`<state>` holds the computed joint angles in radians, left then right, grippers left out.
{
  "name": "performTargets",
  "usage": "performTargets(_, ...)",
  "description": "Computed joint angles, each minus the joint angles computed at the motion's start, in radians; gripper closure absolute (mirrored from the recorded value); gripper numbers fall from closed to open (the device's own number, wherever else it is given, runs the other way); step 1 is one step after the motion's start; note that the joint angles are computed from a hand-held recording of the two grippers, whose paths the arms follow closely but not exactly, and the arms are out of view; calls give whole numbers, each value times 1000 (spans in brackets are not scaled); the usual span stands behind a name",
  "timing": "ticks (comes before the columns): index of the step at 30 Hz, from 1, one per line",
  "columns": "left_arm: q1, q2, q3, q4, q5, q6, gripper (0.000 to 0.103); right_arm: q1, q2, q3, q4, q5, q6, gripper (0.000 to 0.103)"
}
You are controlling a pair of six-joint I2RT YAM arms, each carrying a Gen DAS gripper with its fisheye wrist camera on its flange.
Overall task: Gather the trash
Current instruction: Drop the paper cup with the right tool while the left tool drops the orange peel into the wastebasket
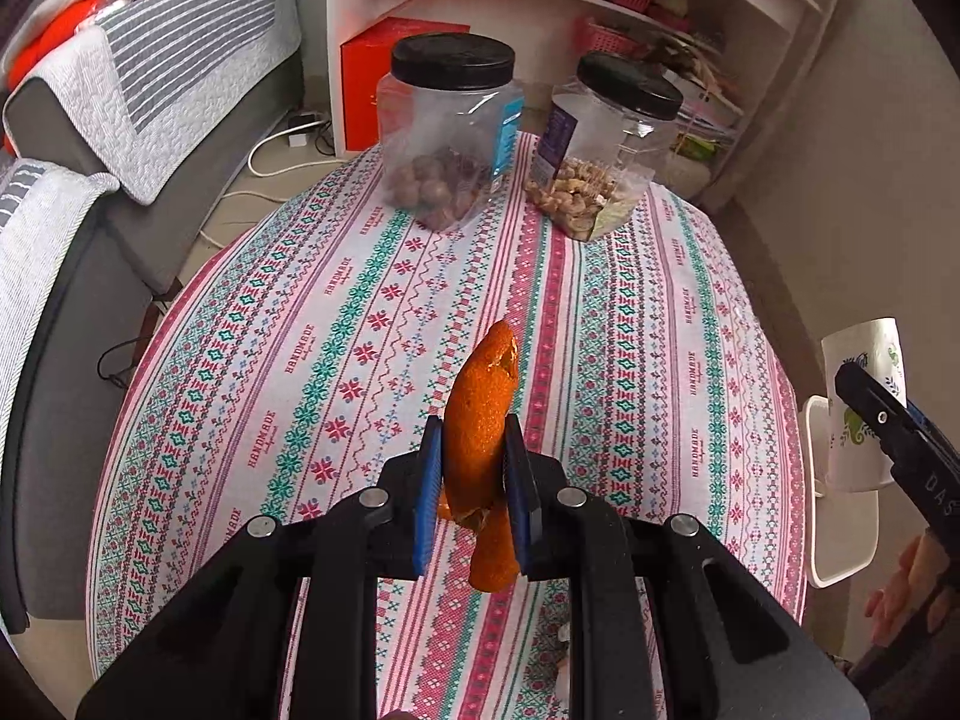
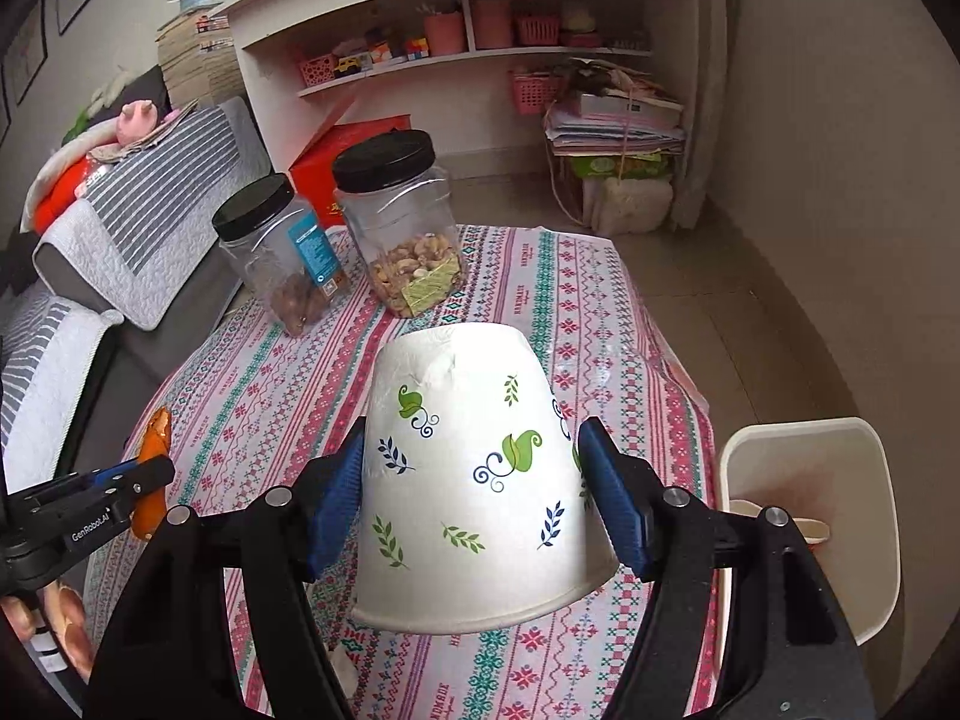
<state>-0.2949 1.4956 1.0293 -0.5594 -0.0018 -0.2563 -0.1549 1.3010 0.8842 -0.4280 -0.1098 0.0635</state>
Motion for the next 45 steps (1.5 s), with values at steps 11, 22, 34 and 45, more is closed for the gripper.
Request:
performTargets(11, -108, 30, 28, 22, -41, -48, 83, -157, -23, -24, -6, -50, -55, 37)
performTargets(22, -203, 72, 53, 39, -77, -87, 83, -283, -49, -19, -35, -115, -112, 37)
performTargets(34, -314, 119, 98, 35, -111, -119, 83, -471, -41, -16, -45, -163, -193, 36)
performTargets(45, -439, 177, 147, 29, -136, -147, 83, -687, 43, 31, -54, -190, -263, 36)
